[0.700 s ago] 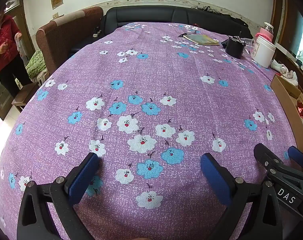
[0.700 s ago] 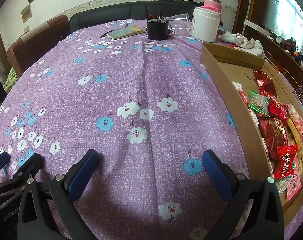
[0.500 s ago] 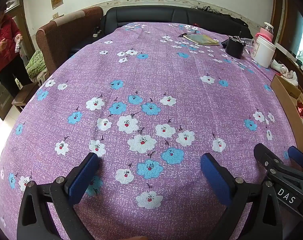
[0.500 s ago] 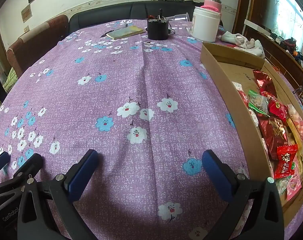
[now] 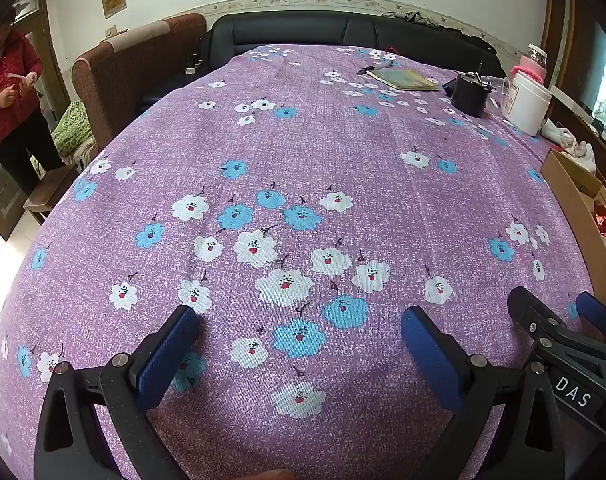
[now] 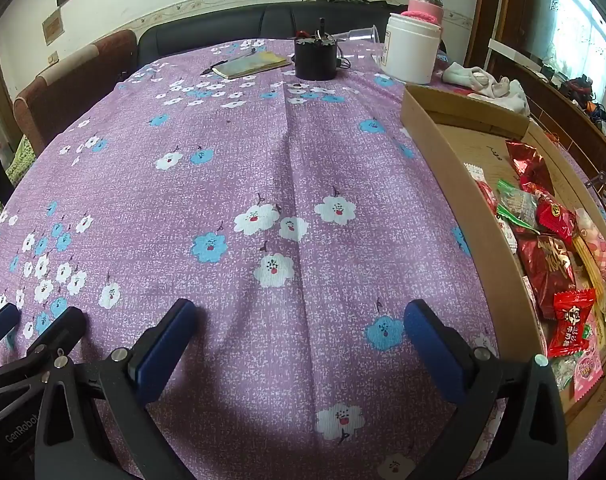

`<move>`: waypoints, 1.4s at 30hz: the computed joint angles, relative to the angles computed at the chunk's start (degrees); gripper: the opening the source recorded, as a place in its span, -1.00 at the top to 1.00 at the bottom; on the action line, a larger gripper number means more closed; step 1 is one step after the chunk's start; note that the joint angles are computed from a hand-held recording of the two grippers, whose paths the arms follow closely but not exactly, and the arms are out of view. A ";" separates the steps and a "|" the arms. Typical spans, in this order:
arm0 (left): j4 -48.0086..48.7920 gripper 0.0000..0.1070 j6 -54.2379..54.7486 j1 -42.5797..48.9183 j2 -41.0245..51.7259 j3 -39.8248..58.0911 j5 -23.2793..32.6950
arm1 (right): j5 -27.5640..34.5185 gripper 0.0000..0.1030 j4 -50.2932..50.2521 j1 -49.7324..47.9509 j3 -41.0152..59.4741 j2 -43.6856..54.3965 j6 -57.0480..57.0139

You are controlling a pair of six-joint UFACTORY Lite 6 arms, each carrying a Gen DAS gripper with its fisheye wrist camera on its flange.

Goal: Organize snacks

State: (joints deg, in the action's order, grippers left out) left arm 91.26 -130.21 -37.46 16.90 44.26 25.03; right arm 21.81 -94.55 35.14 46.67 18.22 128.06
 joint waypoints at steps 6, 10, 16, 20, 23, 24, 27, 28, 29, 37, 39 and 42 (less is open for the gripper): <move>0.05 -0.92 -0.06 0.01 0.00 -0.01 -0.01 | -0.05 -1.00 -0.01 -0.06 -0.02 -0.04 -0.04; 0.05 -0.92 -0.06 0.01 0.00 -0.01 -0.01 | -0.05 -1.00 0.00 -0.06 -0.04 -0.07 -0.05; 0.05 -0.92 -0.07 0.00 0.04 0.03 -0.02 | -0.10 -1.00 -0.15 -0.12 -0.10 -0.10 0.05; 0.08 -0.92 -0.09 0.01 0.01 -0.01 -0.02 | -0.10 -1.00 -0.26 -0.14 -0.14 -0.12 0.15; 0.12 -0.92 -0.12 0.02 -0.01 -0.03 -0.03 | -0.07 -1.00 -0.24 -0.08 -0.16 -0.13 0.17; 0.09 -0.92 -0.10 0.01 0.02 0.00 -0.02 | -0.08 -1.00 -0.25 -0.11 -0.15 -0.11 0.16; 0.10 -0.92 -0.11 0.01 0.01 -0.01 -0.02 | -0.04 -1.00 -0.23 -0.05 -0.14 -0.10 0.19; 0.10 -0.92 -0.11 0.01 0.01 -0.01 -0.02 | -0.07 -1.00 -0.27 -0.09 -0.15 -0.11 0.20; 0.10 -0.92 -0.11 0.01 0.01 -0.01 -0.02 | -0.07 -1.00 -0.27 -0.09 -0.15 -0.11 0.20; 0.12 -0.92 -0.13 0.02 -0.01 -0.02 -0.03 | -0.03 -1.00 -0.45 -0.02 -0.20 -0.07 0.47; 0.12 -0.92 -0.13 0.02 -0.01 -0.02 -0.03 | 0.04 -1.00 -0.39 0.07 -0.16 0.00 0.44; 0.06 -0.92 -0.10 -0.03 0.05 0.02 0.00 | -0.14 -1.00 -0.83 -0.14 -0.40 -0.20 0.75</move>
